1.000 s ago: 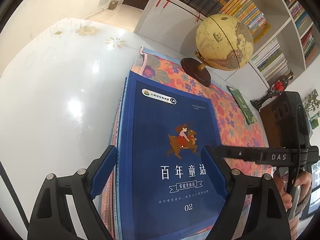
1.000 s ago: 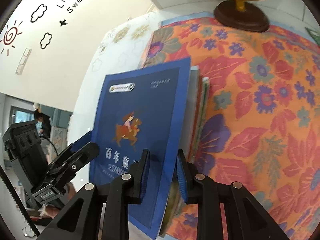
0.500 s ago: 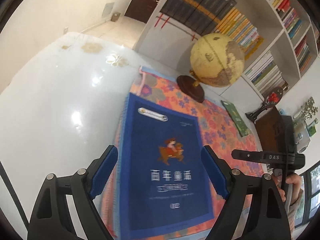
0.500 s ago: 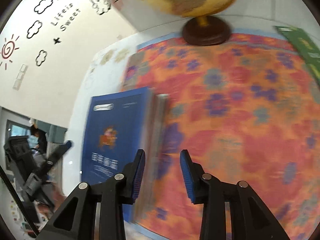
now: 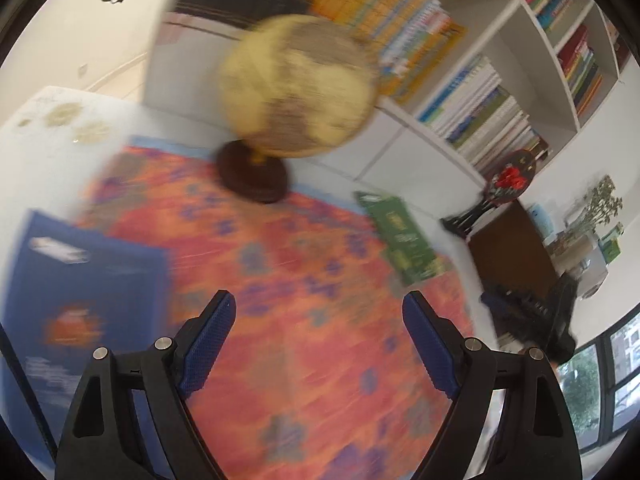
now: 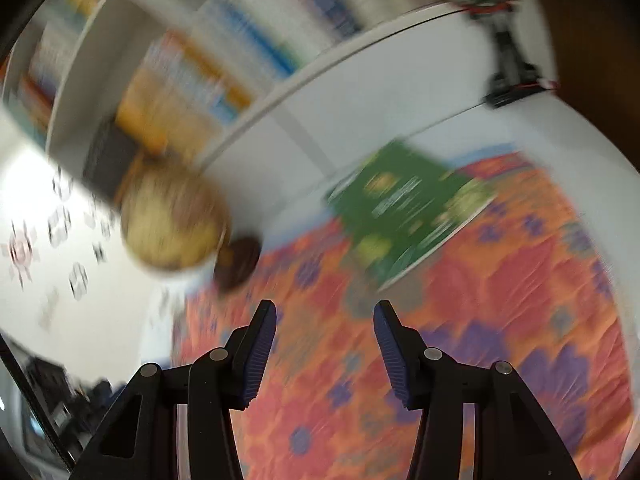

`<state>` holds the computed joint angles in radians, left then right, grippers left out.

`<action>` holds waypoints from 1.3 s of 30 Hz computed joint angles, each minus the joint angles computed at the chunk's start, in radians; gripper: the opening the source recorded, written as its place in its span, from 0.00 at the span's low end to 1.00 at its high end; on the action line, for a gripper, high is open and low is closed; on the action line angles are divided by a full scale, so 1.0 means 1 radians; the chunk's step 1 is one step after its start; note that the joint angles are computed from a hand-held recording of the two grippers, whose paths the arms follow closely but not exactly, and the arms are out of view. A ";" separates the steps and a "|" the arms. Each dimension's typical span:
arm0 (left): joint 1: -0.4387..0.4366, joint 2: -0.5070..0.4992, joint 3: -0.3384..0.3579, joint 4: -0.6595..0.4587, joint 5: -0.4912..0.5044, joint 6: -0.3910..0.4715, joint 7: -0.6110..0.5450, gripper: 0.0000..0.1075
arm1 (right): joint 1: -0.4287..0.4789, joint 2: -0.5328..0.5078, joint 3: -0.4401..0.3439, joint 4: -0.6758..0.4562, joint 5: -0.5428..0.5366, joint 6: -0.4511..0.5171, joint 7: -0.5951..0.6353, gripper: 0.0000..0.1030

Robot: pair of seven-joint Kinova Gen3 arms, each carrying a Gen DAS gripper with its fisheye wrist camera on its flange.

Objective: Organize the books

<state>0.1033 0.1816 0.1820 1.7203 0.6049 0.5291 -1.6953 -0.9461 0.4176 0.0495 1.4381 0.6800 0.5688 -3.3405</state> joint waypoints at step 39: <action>0.507 0.644 -0.055 -0.656 -0.605 -0.026 0.443 0.86 | 0.187 0.173 0.072 0.021 -0.191 -0.191 0.487 0.52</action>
